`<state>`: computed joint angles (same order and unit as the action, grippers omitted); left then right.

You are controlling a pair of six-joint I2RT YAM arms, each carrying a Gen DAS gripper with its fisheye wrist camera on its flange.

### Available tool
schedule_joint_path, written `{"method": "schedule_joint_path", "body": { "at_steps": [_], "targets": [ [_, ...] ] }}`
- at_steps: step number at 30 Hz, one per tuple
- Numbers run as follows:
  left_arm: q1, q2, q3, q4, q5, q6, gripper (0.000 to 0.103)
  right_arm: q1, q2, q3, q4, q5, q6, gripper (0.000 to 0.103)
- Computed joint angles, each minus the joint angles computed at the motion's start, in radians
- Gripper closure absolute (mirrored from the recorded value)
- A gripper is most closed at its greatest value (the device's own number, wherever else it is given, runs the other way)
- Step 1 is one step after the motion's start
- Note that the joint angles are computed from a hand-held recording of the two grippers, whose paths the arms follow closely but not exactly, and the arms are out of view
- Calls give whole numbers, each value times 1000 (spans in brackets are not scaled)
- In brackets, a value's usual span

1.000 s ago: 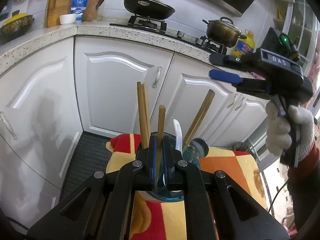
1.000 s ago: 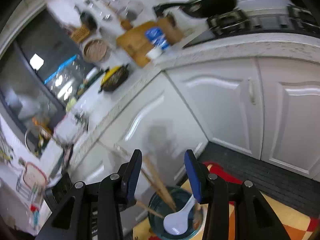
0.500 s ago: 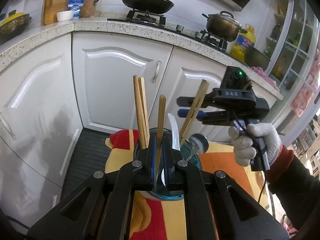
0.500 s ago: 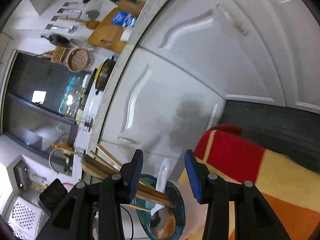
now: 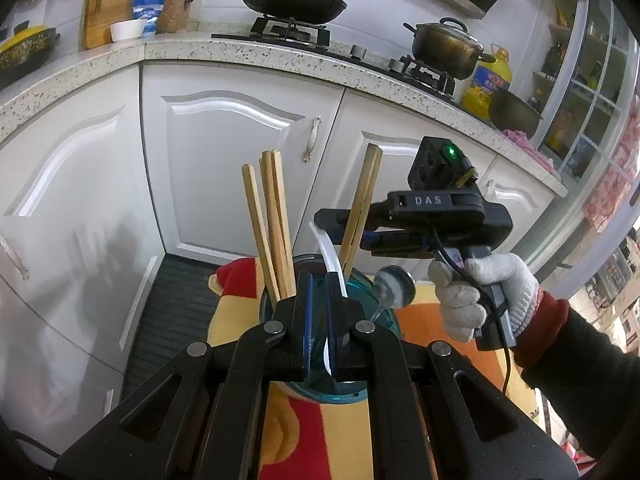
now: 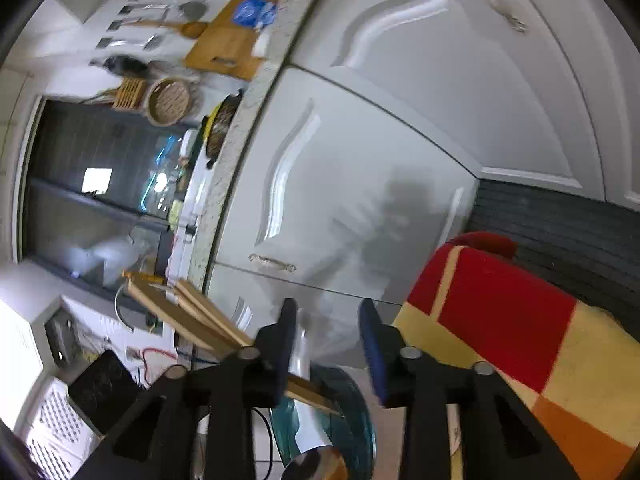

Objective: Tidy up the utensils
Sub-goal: 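Open the left tool to release the chopstick while the right tool withdraws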

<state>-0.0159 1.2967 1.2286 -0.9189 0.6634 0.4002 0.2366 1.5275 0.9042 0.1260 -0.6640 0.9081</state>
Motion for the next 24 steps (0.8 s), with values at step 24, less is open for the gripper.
{"method": "schedule_joint_path", "body": {
  "at_steps": [24],
  "targets": [
    [156, -59, -30, -123, 83, 64, 81, 378, -215, 290, -691, 583, -437, 97]
  ]
}}
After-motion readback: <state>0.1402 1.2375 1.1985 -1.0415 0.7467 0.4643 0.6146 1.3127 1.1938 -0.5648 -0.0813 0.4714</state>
